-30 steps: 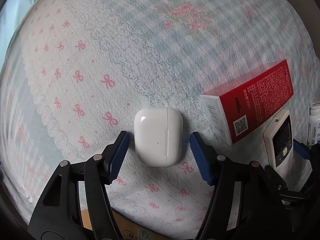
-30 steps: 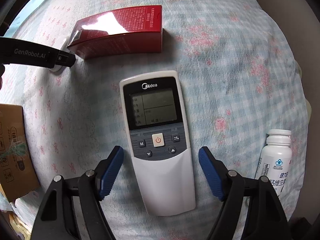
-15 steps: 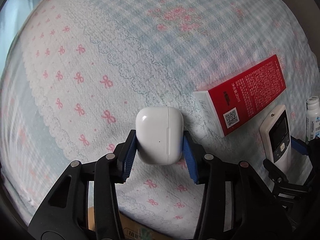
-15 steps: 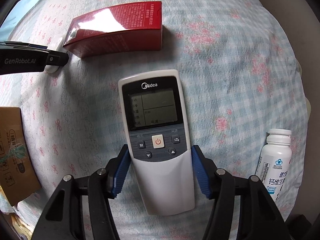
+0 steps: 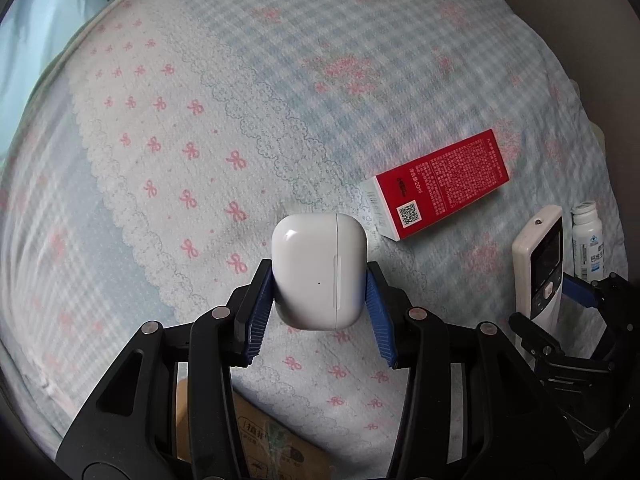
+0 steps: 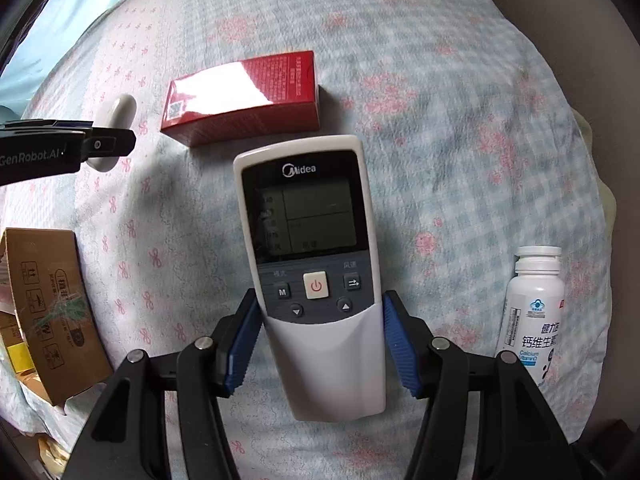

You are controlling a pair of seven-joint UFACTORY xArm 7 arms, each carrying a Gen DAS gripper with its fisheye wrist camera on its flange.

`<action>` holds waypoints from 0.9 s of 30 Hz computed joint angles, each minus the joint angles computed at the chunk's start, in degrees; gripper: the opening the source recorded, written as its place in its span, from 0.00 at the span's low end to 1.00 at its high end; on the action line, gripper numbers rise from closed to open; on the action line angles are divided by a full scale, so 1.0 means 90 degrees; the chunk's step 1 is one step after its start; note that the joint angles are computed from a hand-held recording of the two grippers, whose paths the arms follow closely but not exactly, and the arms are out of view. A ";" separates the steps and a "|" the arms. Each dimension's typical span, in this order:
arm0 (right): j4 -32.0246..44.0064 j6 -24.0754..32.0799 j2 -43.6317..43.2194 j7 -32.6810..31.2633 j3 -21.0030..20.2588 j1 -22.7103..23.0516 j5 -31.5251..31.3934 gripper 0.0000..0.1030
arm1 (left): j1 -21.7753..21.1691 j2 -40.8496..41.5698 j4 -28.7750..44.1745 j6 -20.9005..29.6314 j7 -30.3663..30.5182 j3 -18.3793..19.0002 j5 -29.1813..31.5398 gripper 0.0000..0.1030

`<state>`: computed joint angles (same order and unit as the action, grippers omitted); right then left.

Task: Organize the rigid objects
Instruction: 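Carry the earbud case and remote over the box and release both inside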

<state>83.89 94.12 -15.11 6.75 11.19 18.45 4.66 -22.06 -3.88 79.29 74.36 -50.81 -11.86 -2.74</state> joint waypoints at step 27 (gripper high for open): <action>0.5767 0.1632 0.2564 0.2148 0.0965 0.2529 -0.0201 0.54 | 0.0685 -0.4713 -0.0054 0.3905 -0.2534 -0.0940 -0.0479 0.40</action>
<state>135.80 108.81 7.97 26.08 19.88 41.21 2.85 -15.89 -46.30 78.80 109.50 -73.62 -20.31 -7.05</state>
